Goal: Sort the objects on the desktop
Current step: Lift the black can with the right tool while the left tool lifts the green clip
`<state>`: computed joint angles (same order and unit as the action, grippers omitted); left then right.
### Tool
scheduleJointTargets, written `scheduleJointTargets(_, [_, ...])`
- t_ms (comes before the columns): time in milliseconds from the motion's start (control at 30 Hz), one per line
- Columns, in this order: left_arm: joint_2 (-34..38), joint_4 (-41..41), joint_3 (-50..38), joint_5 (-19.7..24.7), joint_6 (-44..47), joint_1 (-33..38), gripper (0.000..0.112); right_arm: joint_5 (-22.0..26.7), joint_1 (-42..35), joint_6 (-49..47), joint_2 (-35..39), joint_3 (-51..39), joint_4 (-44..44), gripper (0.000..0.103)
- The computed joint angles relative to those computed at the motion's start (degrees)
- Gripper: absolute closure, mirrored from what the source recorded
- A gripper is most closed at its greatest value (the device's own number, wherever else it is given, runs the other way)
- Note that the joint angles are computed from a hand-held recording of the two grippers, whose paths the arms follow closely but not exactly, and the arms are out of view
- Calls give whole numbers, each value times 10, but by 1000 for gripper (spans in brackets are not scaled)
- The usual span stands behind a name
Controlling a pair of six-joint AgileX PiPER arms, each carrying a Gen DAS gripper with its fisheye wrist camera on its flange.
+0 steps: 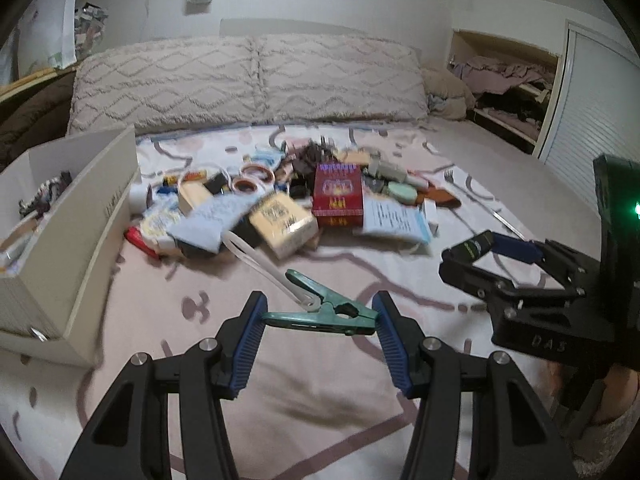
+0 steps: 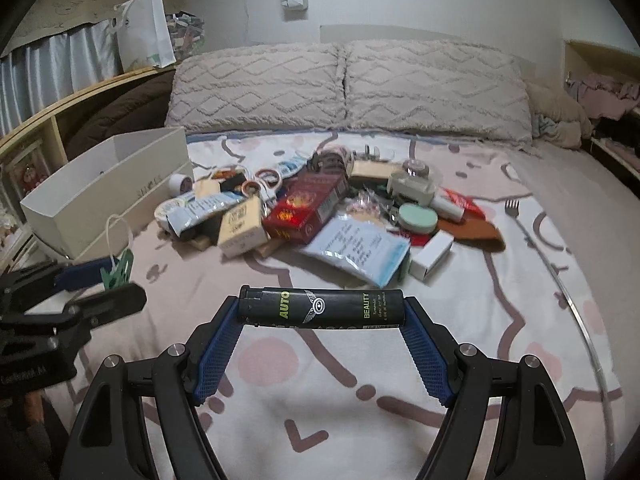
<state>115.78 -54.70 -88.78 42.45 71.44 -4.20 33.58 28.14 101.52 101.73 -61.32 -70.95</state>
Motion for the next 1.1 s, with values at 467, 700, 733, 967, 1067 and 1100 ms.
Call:
scheduleJointTargets(467, [23,34,-158,53,-78,4,58,38,-4,-106,-15,-103,45,24])
scheduleJointTargets(700, [68,55,-285,86,-150,10,58,42,-16,-152,-9,-158,65,24])
scheduleJointTargets(733, [75,57,-303,91,-158,12,58,41,-18,-160,-7,-166,70,24])
scheduleJointTargets(967, [146,84,-466,128,-236,27,58,43,-26,-230,22,-245,109,24])
scheduleJointTargets(1067, [191,102,-558,149,-281,36,58,37,-29,-259,42,-285,131,24])
scheduleJointTargets(1100, [209,110,-593,158,-298,38,58,33,-31,-270,49,-299,142,24])
